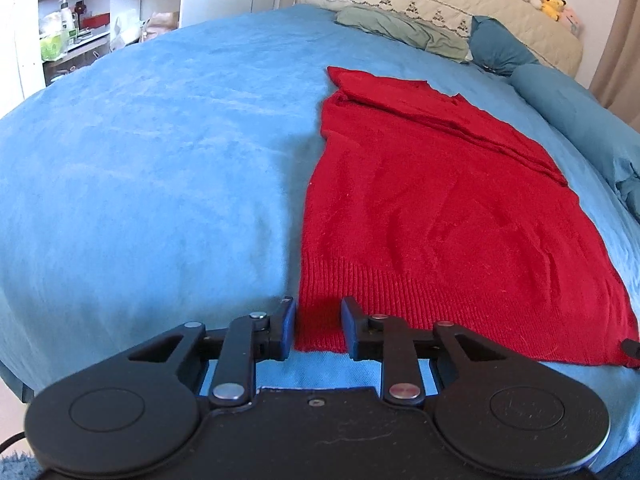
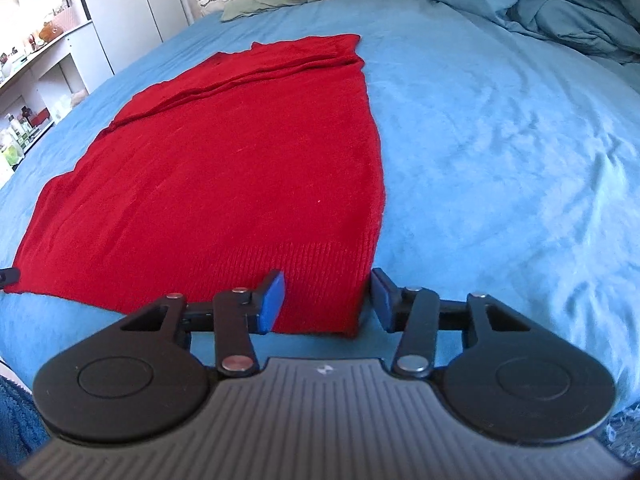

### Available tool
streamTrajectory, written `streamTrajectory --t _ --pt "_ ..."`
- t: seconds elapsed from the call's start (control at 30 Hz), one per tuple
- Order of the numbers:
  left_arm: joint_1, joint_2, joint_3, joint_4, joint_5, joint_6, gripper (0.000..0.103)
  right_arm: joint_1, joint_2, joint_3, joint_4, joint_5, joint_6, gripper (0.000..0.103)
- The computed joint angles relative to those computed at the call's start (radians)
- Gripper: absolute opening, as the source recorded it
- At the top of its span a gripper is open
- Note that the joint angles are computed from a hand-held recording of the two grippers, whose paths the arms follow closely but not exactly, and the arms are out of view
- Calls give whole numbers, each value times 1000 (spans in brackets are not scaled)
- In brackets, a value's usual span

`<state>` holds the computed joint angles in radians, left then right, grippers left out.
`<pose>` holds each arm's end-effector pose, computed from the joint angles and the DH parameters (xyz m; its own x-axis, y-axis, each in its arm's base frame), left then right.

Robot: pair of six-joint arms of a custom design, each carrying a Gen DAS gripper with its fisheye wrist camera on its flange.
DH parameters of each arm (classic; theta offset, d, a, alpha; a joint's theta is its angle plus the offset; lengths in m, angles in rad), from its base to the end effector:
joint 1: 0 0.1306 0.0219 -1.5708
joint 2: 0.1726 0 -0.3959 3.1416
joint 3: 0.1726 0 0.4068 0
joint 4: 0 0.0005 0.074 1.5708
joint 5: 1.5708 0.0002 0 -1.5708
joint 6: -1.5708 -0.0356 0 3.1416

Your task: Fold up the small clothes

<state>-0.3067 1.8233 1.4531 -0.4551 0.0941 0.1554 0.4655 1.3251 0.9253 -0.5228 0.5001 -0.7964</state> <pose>0.6076 -0.1964 0.2635 -0.7480 0.0752 -0.6595 0.2486 0.9530 -0.1732 0.3931 0.1778 0.2831 -0.5948 0.4032 -0.6954 0.4147 0.8950 0.1643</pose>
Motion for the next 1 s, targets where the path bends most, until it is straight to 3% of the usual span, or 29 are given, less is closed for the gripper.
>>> streamTrajectory --t 0.27,0.37,0.47,0.53,0.8,1.0 --pt "-8 7 10 -15 -20 22 32 -2 5 1 5 0 6 62" --pt "-14 5 15 -26 -28 5 24 -3 3 -6 25 -14 15 49" --pt "-18 0 15 -30 -36 -10 8 -4 4 -6 37 -26 28 34" --pt "-20 -4 17 -31 -46 -19 5 -4 3 -6 39 -29 35 24" --pt "-12 -55 10 5 -57 -44 5 -23 -59 -7 56 -28 25 22" --pt "-11 -67 82 58 -31 -54 4 -73 -102 48 97 -41 84 22"
